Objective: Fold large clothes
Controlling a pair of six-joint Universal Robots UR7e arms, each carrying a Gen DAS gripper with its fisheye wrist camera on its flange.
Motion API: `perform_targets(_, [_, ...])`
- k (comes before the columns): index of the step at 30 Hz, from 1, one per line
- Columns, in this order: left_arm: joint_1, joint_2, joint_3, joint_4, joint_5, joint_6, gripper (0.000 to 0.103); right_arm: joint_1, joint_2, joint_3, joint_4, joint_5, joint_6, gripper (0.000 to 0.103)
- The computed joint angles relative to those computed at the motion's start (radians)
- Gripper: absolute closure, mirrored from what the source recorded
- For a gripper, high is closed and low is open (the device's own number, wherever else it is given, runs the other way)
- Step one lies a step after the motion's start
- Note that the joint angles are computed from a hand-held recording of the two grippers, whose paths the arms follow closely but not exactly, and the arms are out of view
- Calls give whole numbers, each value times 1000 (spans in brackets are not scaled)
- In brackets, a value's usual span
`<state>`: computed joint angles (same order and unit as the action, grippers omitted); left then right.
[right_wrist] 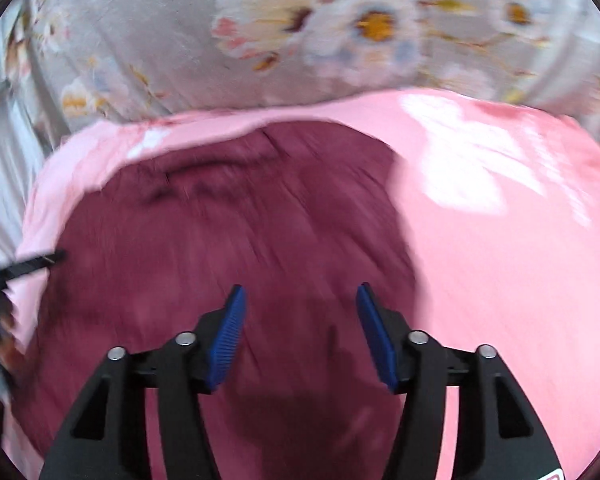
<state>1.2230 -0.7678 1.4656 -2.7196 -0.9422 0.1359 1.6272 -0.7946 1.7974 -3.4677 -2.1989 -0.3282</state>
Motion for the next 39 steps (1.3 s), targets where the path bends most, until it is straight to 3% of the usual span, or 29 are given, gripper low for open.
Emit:
perform_targets(2, [13,-110,127,-8,-15,-31,34,-6,-73,185,-113,-34,9,41])
perform_targets(8, [51,-355,403,22,-4,-121,31,-59,-193,509,-253,-29,132,40])
perform_targets(11, [102,-419,461,82,-91,-204,31,-80,-197,572,-289,-6,177,39])
perform_targets(12, [110,-435,492,47,-107,-204,31,-95,-203,591,-290,25,203,39])
perform_targets(16, [86,-457,552,-21,-85,-204,32,-131,-193,627,-325,131,265,39])
perform_targets(18, [86,-457,556,-16,-111,-215,36,-133,-175,629,-356,151,269,39])
perform_targets(21, [74,-458,564,-15,-109,-225,54,-126,-154,619,-381,155,293,44])
perform_targets(22, [69,-460,568,-16,-106,-227,66,-129,-156,621,-382,173,297,58])
perform_targets(23, [64,-459,568,-18,-102,-225,85,-132,-158,625,-382,193,300,78])
perform_targets(24, [56,-468,578,-26,-95,-219,91,-133,-163,629,-378,214,302,85])
perform_targets(26, [48,-484,586,-34,-105,-208,96,-117,-167,636,-400,210,296,97])
perform_targets(32, [2,-583,617,-15,-156,-194,98,-7,-223,692,-457,144,232,99])
perform_targets(39, [-86,-834,723,53,-190,-213,99,189,-335,785,-487,-2,193,99])
